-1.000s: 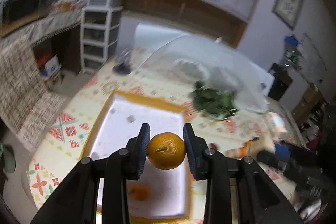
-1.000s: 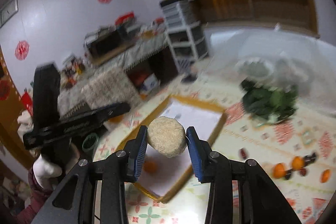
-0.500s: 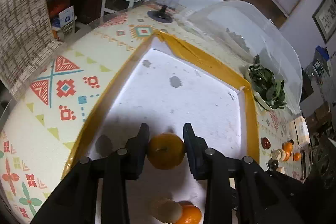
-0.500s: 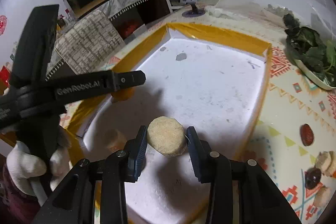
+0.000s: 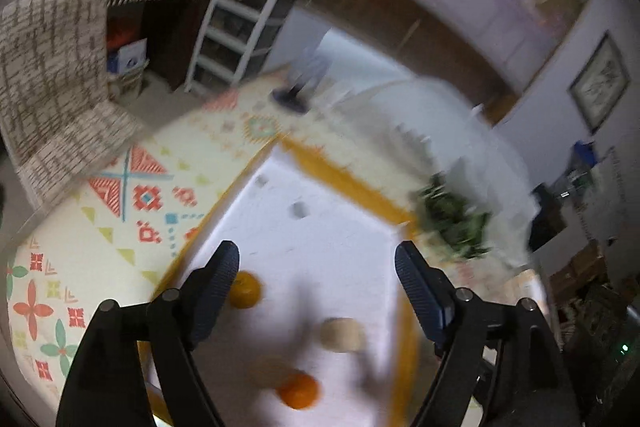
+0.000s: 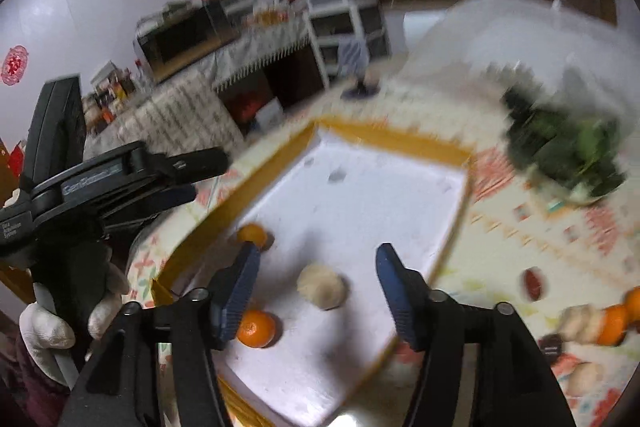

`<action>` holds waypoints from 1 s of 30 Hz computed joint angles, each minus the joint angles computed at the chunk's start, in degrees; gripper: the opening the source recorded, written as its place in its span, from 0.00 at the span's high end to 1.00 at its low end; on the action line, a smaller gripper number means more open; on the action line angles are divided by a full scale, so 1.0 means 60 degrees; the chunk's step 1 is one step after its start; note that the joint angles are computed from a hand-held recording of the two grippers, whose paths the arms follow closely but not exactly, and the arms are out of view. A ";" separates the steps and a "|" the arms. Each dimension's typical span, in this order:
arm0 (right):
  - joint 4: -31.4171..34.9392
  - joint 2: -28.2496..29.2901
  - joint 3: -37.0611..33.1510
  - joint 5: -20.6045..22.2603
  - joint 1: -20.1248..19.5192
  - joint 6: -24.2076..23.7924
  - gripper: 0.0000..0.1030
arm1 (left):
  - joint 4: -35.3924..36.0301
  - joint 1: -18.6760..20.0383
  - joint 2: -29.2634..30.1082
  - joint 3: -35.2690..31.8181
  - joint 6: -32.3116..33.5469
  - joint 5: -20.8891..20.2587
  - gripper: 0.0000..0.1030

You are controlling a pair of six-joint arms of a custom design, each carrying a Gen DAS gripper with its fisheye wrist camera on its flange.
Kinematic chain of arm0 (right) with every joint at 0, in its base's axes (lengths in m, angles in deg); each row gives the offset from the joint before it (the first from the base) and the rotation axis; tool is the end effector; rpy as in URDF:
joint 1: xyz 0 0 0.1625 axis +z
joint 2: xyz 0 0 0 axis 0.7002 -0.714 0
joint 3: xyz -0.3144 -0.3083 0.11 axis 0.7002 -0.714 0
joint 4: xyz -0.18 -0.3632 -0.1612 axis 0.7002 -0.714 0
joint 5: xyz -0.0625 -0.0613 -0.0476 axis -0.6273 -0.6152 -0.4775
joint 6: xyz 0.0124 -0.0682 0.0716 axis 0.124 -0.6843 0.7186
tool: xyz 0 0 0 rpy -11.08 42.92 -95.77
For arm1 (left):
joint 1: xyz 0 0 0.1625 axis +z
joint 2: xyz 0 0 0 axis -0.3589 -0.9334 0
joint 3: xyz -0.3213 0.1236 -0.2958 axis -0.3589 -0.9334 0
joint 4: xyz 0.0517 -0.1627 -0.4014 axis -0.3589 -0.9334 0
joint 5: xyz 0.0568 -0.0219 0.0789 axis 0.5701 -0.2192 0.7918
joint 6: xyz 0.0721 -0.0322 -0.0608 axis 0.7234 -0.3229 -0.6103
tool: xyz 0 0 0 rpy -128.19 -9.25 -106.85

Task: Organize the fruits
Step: 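Carry both items over the white tray and open both tools, then grasp a banana chunk with the right tool while the left tool grasps a tangerine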

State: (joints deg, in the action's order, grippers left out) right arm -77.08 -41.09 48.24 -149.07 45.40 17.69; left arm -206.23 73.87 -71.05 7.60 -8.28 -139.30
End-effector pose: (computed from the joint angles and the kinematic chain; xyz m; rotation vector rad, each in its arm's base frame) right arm 0.1238 -0.7602 0.3186 0.8231 -2.5630 0.9316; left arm -0.3457 -0.7790 0.1155 0.1285 2.6075 -1.1938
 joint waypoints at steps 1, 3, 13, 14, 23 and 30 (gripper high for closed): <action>-0.0287 -0.0165 0.0161 0.0048 -0.0012 -0.0080 0.29 | -0.0579 -0.0136 -0.0060 0.0215 0.0272 -0.0156 0.20; -0.1303 -0.0734 0.0737 0.0223 -0.0130 -0.0318 0.22 | -0.1253 -0.0312 -0.0177 0.0558 0.0391 -0.0685 0.11; -0.2747 -0.2837 0.1656 0.0198 -0.1685 0.0567 0.00 | 0.0023 -0.1079 0.0511 0.0078 -0.0043 -0.2301 0.10; -0.2619 -0.2936 0.1639 -0.0013 -0.1853 0.0587 0.00 | 0.0133 -0.1109 0.0647 -0.0044 -0.0043 -0.2353 0.10; -0.0786 -0.3060 0.1204 -0.0601 -0.3007 0.1109 0.11 | 0.2232 -0.1038 0.2100 -0.1700 -0.0431 -0.2981 0.13; 0.0910 -0.2323 0.0795 -0.0232 -0.2676 0.0265 0.22 | 0.2761 -0.0964 0.2428 -0.2235 -0.0351 -0.2920 0.49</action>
